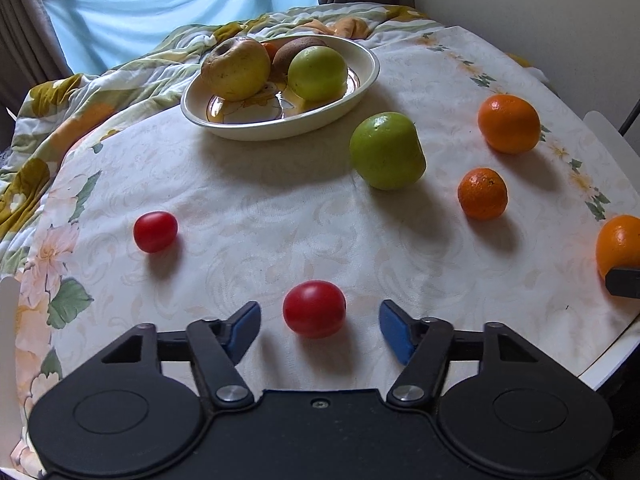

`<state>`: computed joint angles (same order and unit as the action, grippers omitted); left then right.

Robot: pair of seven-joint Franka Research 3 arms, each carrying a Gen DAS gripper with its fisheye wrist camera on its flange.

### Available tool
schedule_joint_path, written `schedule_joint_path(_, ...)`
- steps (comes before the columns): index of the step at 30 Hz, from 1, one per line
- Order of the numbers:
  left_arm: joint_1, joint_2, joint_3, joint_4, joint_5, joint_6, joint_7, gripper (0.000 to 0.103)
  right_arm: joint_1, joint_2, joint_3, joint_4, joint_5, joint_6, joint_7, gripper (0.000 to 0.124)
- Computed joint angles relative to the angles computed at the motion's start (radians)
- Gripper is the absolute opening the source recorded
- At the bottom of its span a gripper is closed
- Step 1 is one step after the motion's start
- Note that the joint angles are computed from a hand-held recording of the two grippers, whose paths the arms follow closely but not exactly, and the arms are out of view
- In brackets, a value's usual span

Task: Organize fruits
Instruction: 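Grasp the red plum with the left tool while the right tool grasps the large orange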

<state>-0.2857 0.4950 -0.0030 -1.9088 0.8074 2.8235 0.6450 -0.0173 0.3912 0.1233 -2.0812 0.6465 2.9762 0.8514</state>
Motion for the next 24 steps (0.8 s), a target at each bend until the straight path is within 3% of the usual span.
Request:
schedule_joint_path(2, 0.008, 0.003, -0.007, 0.002, -0.009, 0.008, 0.014, 0.057, 0.003, 0.000, -0.001, -0.001, -0.002, 0.002, 0.005, 0.103)
schedule_joint_path(5, 0.004, 0.005, -0.004, 0.007, -0.009, 0.009, 0.028, 0.037, 0.012, 0.000, -0.009, -0.002, -0.018, 0.010, 0.011, 0.103)
schedule_joint_path(15, 0.002, -0.009, 0.001, -0.018, -0.015, 0.026, 0.029, 0.037, 0.006, 0.002, 0.005, 0.004, -0.019, 0.002, 0.004, 0.096)
schedule_joint_path(22, -0.004, -0.025, 0.006, -0.040, -0.006, 0.031, -0.005, 0.037, 0.011, 0.008, 0.000, 0.013, -0.023, -0.005, 0.003, 0.076)
schedule_joint_path(24, -0.001, -0.035, 0.004, -0.052, -0.008, 0.033, -0.015, 0.037, 0.005, 0.008, 0.006, 0.014, -0.017, -0.004, -0.003, 0.076)
